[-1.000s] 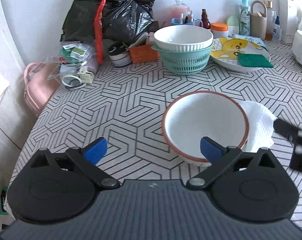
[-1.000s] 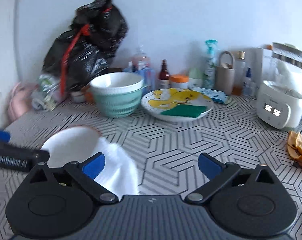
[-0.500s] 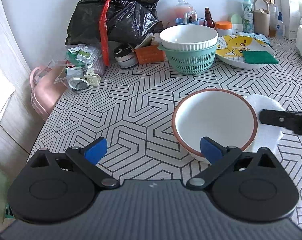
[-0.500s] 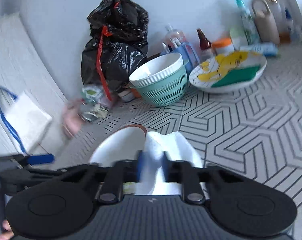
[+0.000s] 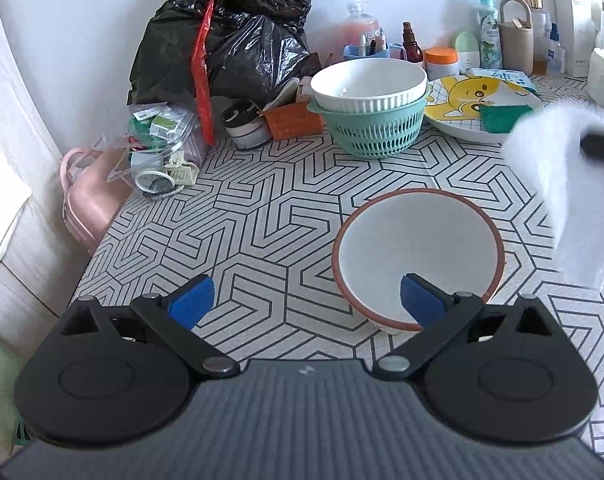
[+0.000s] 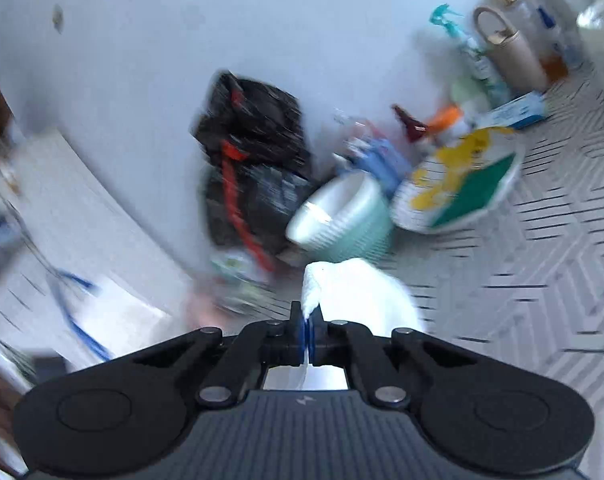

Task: Clean bowl
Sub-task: 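Lower the towel onto the table beside the bowl and open the right gripper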

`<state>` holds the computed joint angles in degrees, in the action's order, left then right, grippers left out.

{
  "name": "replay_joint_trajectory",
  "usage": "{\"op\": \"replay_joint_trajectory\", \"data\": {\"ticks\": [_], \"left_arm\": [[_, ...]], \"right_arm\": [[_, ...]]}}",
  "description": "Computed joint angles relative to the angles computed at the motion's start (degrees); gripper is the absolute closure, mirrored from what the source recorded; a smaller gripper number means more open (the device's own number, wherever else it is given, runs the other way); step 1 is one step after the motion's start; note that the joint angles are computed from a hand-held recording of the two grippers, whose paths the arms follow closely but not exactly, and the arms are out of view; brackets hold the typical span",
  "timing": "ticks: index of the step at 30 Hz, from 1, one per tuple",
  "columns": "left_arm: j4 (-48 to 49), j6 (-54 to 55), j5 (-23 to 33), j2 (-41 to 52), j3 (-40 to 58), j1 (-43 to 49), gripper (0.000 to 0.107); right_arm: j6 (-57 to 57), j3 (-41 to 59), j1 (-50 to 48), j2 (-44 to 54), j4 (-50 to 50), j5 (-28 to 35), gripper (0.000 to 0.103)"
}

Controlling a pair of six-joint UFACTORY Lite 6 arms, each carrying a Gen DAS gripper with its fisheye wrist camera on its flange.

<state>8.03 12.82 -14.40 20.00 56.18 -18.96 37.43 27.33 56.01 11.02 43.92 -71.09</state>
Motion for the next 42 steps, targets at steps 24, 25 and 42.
{"op": "replay_joint_trajectory", "data": {"ticks": [24, 25, 42], "left_arm": [[12.66, -13.74, 1.37, 2.41, 1.63, 0.7, 0.005], [14.67, -15.95, 1.57, 2.4, 1.69, 0.79, 0.005], [31.9, -36.83, -1.02, -9.38, -9.03, 3.62, 0.004]], "right_arm": [[-38.19, 19.67, 9.19, 17.15, 55.54, 10.87, 0.046], [-39.87, 20.71, 9.75, 17.53, 57.56, 9.82, 0.044], [-76.2, 57.71, 15.37, 31.79, 74.48, -7.89, 0.0]]}}
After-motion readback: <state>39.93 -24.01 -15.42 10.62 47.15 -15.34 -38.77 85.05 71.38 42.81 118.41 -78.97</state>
